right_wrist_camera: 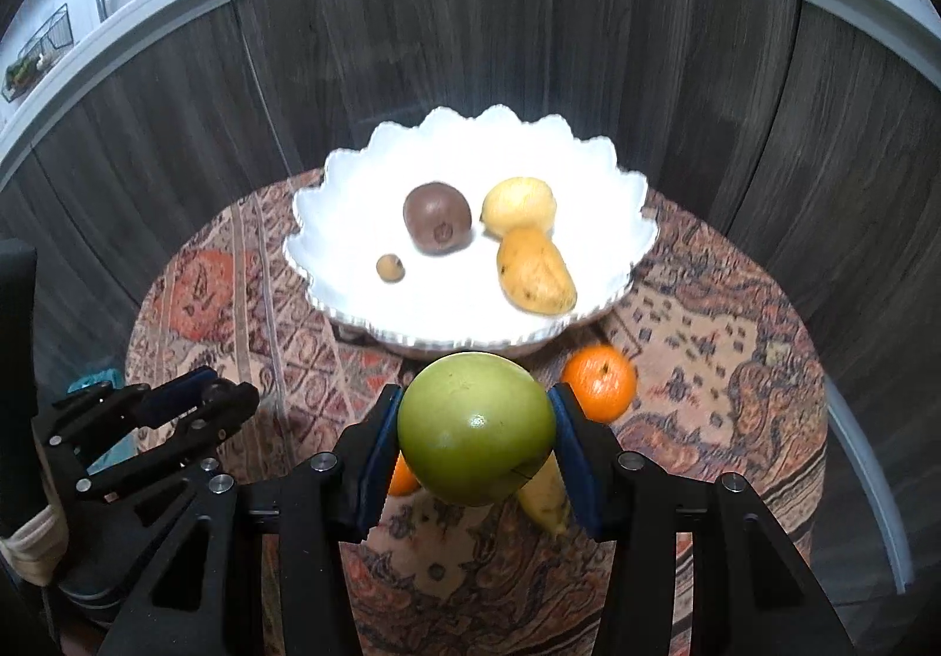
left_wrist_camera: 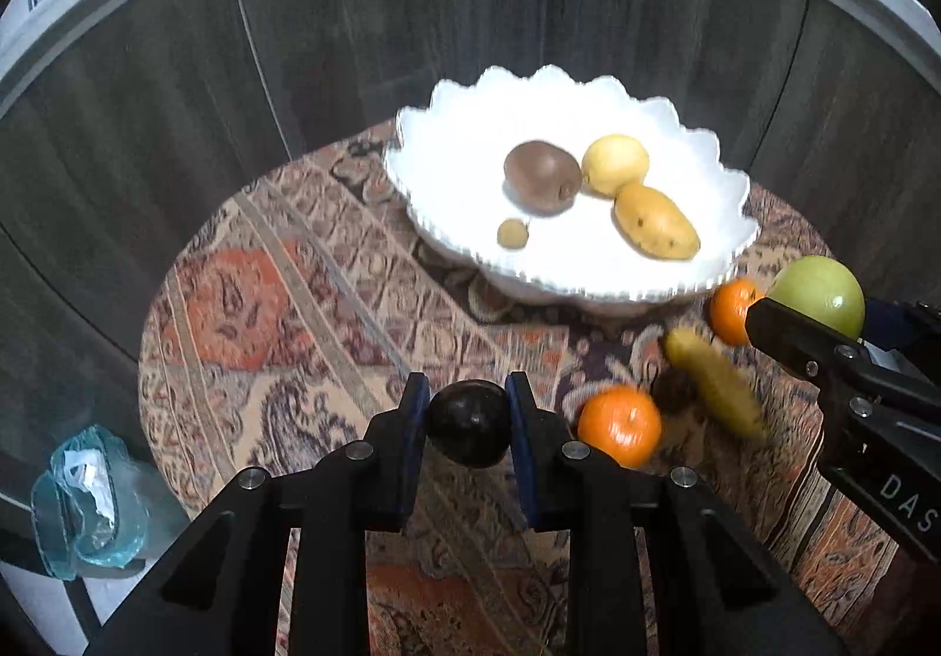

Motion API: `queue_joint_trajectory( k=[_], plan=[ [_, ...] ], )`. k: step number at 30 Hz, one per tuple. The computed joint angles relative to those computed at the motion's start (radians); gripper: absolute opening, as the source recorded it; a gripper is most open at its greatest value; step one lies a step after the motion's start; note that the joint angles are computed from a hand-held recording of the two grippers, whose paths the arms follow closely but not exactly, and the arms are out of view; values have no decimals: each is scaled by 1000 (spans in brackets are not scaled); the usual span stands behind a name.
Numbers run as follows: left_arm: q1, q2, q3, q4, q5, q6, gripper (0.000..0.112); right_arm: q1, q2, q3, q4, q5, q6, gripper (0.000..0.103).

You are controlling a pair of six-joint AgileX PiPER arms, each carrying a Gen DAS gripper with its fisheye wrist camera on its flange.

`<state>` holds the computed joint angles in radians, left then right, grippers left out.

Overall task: Organize fruits
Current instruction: 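Carry both fruits over the bowl and open both tools to drop them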

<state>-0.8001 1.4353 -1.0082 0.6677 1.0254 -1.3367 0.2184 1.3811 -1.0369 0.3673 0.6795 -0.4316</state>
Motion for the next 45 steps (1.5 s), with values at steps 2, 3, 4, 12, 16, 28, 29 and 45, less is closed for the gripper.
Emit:
queue_joint_trajectory(
  k=[2, 3, 4, 12, 16, 28, 29, 45],
  plan=[
    [23, 2, -30, 5, 3, 31, 27, -2, 16, -35, -3, 7, 7, 50],
    [34, 5, -42, 5, 1, 45, 27, -3, 25, -51, -4, 10, 10, 50],
    [45, 8, -55, 5, -1, 59, 27, -4, 38, -76, -4, 16, 14, 50],
    [166, 73, -184, -4, -52, 198, 27, 12, 134, -220, -23, 33, 39, 50],
    [224, 118, -230, -24, -90, 258, 27, 23, 194, -282, -43, 36, 59, 50],
    [332, 217, -288, -124, -199, 404, 27, 52, 327, -378, -90, 77, 107, 50],
    [333, 225, -292, -126, -197, 409, 27, 53, 334, -381, -92, 81, 108, 50],
    [327, 218, -290, -103, -167, 387, 65, 55, 320, -374, -166, 38, 190, 80]
  ],
)
